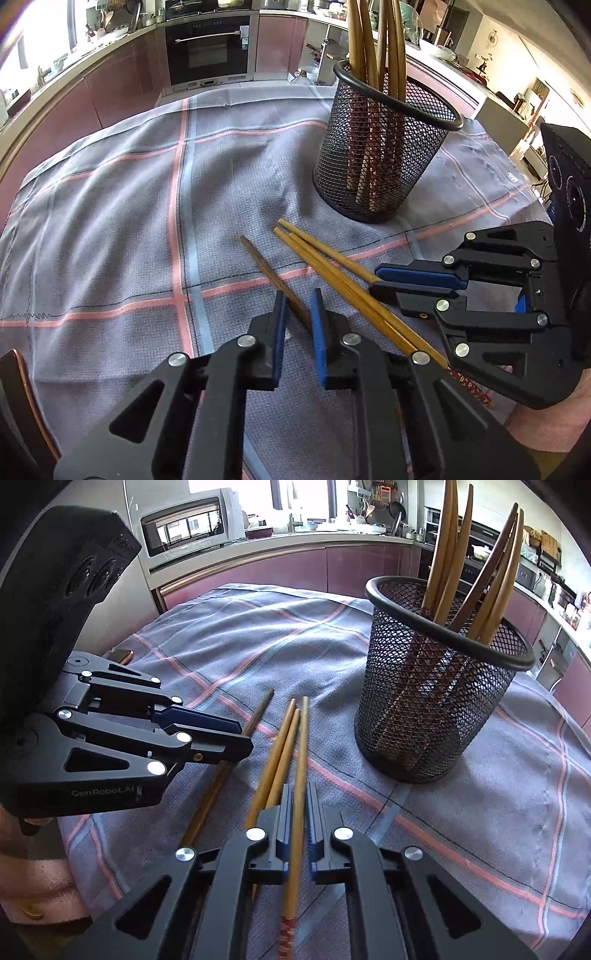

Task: Organize utensils
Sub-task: 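Close the right gripper on a chopstick while the left gripper grasps another, then raise the right gripper's chopstick over the mesh cup while the left gripper carries its chopstick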

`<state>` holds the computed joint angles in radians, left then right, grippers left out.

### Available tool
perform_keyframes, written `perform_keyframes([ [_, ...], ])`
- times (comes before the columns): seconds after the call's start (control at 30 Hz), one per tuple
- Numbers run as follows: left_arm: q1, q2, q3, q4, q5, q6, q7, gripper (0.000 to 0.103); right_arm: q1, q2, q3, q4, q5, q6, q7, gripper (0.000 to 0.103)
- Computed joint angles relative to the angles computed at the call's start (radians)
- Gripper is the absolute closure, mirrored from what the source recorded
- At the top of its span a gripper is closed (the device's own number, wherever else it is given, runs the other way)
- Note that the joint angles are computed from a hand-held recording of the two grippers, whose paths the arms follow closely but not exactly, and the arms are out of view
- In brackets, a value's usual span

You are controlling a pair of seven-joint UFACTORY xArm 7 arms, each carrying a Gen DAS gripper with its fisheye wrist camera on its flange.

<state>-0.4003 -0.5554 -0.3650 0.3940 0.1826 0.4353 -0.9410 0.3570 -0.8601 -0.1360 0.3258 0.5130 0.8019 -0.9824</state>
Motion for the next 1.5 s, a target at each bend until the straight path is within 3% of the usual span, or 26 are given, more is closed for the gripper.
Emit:
perform_keyframes([
  [0.07, -0.005, -0.02, 0.003, -0.011, -0.007, -0.008, -0.008, 0.102, -0.005, 0.006, -0.009, 0.008, 0.002, 0.015, 0.002, 0.098],
  [0.27, -0.035, -0.046, 0.027, -0.04, -0.035, -0.025, 0.015, 0.102, -0.032, 0.012, -0.022, 0.021, 0.01, 0.039, -0.01, 0.098],
  [0.33, -0.048, -0.048, 0.046, -0.052, -0.061, -0.053, 0.029, 0.095, -0.037, 0.013, -0.022, 0.023, 0.014, 0.041, -0.011, 0.098],
  [0.4, -0.033, -0.037, 0.035, -0.044, -0.065, -0.046, 0.02, 0.079, -0.039, 0.012, -0.023, 0.024, 0.017, 0.045, -0.015, 0.098],
  [0.43, -0.028, -0.03, 0.033, -0.041, -0.066, -0.05, 0.019, 0.078, -0.041, 0.011, -0.024, 0.024, 0.018, 0.047, -0.017, 0.098],
  [0.63, 0.004, 0.016, 0.015, -0.002, -0.035, -0.024, 0.023, 0.081, -0.047, 0.011, -0.013, 0.017, 0.014, 0.041, -0.018, 0.098],
  [0.77, 0.026, 0.042, -0.008, 0.021, 0.001, -0.032, 0.003, 0.091, -0.045, 0.015, -0.02, 0.019, 0.021, 0.044, -0.022, 0.098],
  [0.97, 0.001, 0.037, 0.006, 0.017, 0.007, -0.034, 0.023, 0.093, -0.055, 0.029, -0.009, 0.024, 0.009, 0.036, -0.024, 0.098],
  [1.13, 0.013, 0.058, -0.009, 0.047, 0.025, 0.017, 0.023, 0.079, -0.033, 0.028, 0.013, 0.011, 0.004, -0.019, -0.032, 0.095],
  [1.23, 0.023, 0.062, -0.019, 0.053, 0.042, 0.025, 0.0, 0.089, -0.022, 0.04, 0.003, 0.021, 0.006, -0.014, -0.026, 0.098],
  [1.5, 0.011, -0.007, -0.032, 0.015, 0.043, -0.001, -0.077, 0.094, -0.041, -0.007, -0.074, 0.05, 0.032, 0.084, -0.059, 0.098],
])
